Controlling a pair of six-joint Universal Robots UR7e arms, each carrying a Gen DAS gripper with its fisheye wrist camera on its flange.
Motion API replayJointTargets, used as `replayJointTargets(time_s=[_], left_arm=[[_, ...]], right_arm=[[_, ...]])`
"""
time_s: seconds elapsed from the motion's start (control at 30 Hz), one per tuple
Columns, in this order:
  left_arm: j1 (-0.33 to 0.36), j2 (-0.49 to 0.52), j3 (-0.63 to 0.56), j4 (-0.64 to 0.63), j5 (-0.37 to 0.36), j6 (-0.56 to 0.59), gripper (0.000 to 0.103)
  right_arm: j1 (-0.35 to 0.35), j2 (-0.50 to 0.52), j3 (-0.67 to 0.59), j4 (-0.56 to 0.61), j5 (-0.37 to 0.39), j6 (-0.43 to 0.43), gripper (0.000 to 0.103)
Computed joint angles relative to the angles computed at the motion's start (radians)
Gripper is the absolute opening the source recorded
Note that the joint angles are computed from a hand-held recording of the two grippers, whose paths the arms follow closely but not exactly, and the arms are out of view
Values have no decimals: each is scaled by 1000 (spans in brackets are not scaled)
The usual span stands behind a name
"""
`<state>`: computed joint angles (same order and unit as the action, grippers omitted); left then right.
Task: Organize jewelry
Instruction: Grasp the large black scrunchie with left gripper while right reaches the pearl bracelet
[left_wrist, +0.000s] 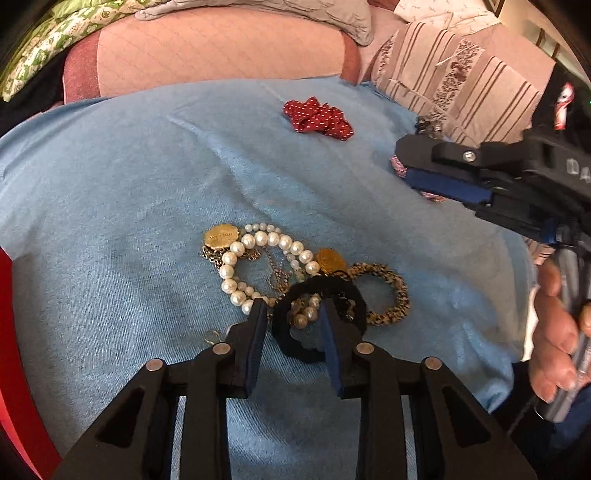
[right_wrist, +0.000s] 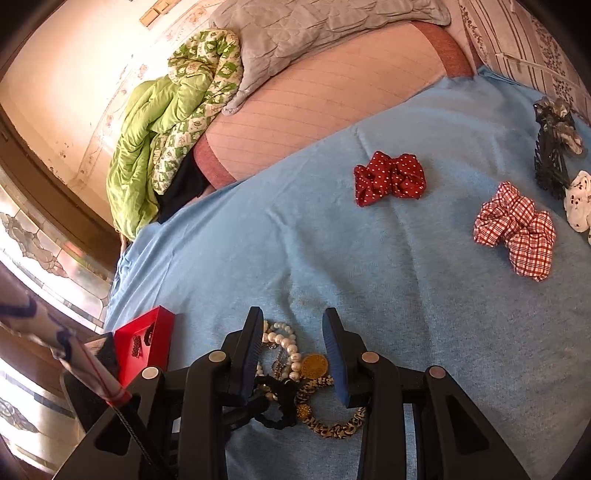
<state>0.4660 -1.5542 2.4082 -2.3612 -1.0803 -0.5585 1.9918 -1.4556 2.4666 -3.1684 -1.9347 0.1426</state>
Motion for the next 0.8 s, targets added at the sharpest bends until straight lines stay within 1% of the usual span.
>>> replayJointTargets(time_s=[0.07, 0.2, 0.3, 0.4, 0.47, 0.5, 0.53, 0.57, 0.67, 0.8], left_arm=[[-2, 10, -2, -7, 5, 1, 7], [-2, -13, 3, -26, 19, -3, 7], [-11, -77, 25, -88, 51, -1, 7], [-41, -167, 52, -131, 132, -13, 7], [-55, -206, 68, -148, 185, -25, 7], [-60, -230, 75, -141, 220, -38, 7], [-62, -239, 75, -131, 237, -46, 7], [-61, -253, 76, -118, 261, -58, 7], [-41, -257, 70, -113, 269, -62, 7], [-29, -257, 62, -109, 256, -50, 7]], right_arm=[[-1, 2, -1, 6, 10, -1, 36], [-4, 9, -7, 18, 27, -4, 36], [-3, 21, -14, 17, 29, -4, 36], [4, 45, -27, 24, 21, -14, 36], [3, 69, -44, 63, 23, -24, 36], [1, 81, -51, 83, 24, -28, 36], [0, 94, -60, 110, 23, -38, 36], [3, 108, -69, 126, 13, -48, 36], [28, 163, -97, 154, -62, -81, 33], [46, 228, -136, 170, -135, -117, 30]])
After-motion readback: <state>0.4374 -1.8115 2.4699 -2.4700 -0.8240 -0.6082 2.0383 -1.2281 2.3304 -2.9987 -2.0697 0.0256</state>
